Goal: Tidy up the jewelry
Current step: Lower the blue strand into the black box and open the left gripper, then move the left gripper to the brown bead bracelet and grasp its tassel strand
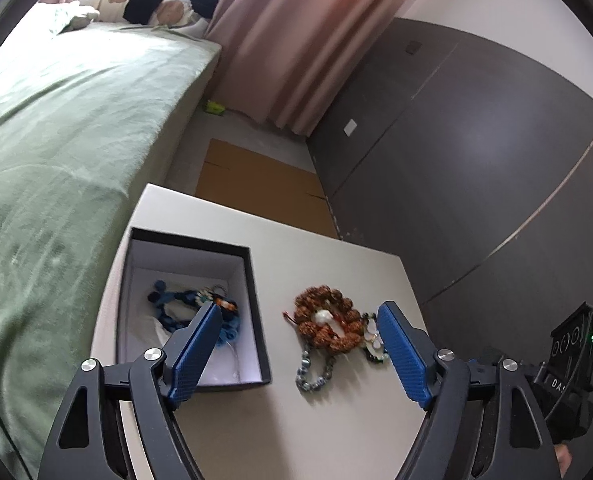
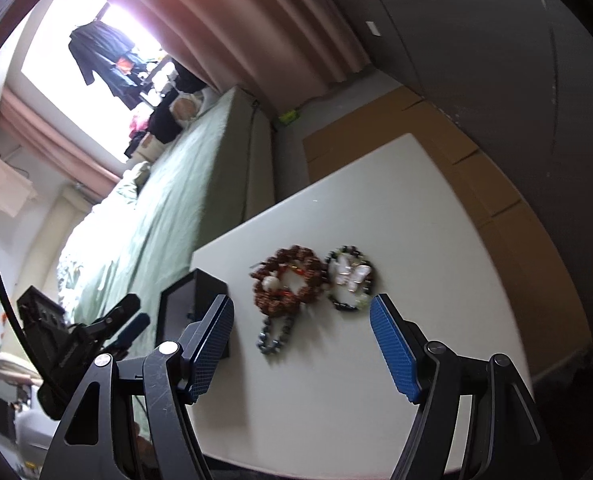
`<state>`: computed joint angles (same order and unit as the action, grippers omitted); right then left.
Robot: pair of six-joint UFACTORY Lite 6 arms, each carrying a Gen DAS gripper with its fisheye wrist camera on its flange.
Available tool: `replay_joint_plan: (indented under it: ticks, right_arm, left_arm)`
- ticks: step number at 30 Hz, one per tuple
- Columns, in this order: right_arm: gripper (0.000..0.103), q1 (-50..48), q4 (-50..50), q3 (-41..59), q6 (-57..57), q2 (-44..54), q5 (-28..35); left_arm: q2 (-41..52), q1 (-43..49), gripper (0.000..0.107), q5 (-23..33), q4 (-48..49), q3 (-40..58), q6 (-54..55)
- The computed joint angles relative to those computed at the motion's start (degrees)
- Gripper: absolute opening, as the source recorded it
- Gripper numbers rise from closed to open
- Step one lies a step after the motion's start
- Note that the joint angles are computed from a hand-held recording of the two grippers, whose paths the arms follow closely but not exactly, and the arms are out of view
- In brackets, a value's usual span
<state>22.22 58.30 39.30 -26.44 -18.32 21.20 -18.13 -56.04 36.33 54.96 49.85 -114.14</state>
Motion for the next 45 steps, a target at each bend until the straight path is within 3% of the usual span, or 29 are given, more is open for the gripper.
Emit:
replay_joint_plan:
  ticks: [6, 16, 27, 35, 38, 41, 45]
  right_arm:
    - [0.079, -3.74, -2.89, -2.35, 2.01, -2.42, 1.88]
    - [0.079, -8.47, -7.45, -2.55, 3.87, -0.95, 4.55]
    - [0.079, -7.69, -14.41, -0.8, 9.53, 2.79, 3.88]
    - [0.079, -4.08, -26.91, -1.02, 22.18, 0.49, 0.47]
    - [0.079, -3.5, -30.04, -1.7, 25.62, -0.51, -0.53]
    - [0.079, -3.88, -29.58, -2.58, 25.32, -1.84, -0.97]
    - [0.079, -2.44, -36.87, -3.16, 33.32, -3.2, -2.43]
  left_arm:
    - [8.16, -3.58, 0.08, 1.87, 0.05, 5.7, 1.78]
    - [23.94, -3.52, 0.05, -4.15, -6.57, 15.16, 13.15]
    - [36.45, -2.05, 0.046, -7.24, -13.13, 22.26, 22.86]
    - [40.8, -2.99, 0.034, -3.6, -12.8, 25.86, 24.07]
    - [40.63, -2.97, 0.014, -1.63, -12.63, 25.56, 23.6]
    - [36.86, -1.94, 0.009, -4.81, -12.95, 21.14, 22.15]
    - [33.49, -3.03, 0.008, -3.62, -10.46, 19.26, 19.27]
